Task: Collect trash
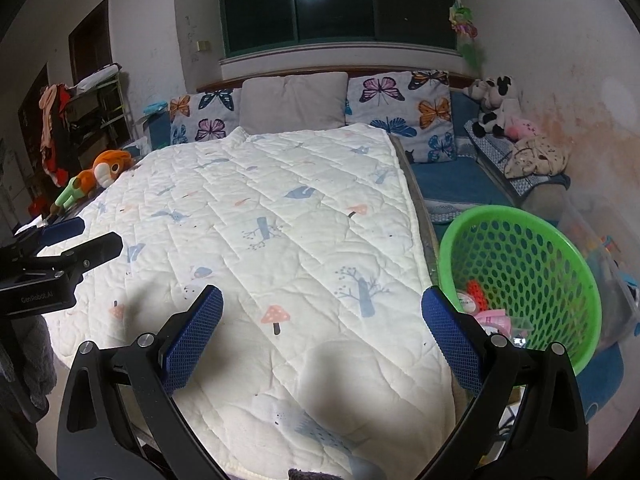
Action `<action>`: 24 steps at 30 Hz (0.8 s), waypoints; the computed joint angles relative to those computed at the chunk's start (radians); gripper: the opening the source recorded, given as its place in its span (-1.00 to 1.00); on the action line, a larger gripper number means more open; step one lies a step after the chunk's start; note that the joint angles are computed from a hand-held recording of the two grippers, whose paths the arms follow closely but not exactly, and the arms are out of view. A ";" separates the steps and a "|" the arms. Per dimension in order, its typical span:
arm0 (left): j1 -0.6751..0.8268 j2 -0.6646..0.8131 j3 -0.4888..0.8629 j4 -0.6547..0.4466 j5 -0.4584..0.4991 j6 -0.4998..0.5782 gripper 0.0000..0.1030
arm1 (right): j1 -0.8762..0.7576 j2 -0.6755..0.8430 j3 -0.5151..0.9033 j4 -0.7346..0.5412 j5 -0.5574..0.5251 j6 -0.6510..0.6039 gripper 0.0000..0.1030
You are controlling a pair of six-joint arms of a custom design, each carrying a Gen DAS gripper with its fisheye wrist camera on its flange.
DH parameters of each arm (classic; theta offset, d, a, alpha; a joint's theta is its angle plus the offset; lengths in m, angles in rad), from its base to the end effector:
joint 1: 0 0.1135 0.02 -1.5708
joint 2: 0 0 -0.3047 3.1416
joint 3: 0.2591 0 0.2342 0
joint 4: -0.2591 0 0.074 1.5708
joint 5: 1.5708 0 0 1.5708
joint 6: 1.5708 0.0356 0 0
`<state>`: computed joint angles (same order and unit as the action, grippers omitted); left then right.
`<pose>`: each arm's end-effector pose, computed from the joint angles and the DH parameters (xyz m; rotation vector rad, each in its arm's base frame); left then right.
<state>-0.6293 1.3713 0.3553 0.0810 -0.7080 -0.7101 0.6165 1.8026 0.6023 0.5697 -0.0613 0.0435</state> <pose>0.1671 -0.0930 0.1700 -0.3592 2.2061 0.1897 0.2569 0.1847 0.1562 -0.6647 2.1332 0.4326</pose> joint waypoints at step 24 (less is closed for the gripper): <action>-0.005 -0.019 -0.041 0.002 -0.009 -0.039 0.86 | 0.006 0.002 -0.001 0.000 -0.013 -0.004 0.92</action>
<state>-0.6347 1.3526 0.3140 0.0826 -0.7172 -0.7492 0.6227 1.8049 0.6018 0.5693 -0.0742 0.0392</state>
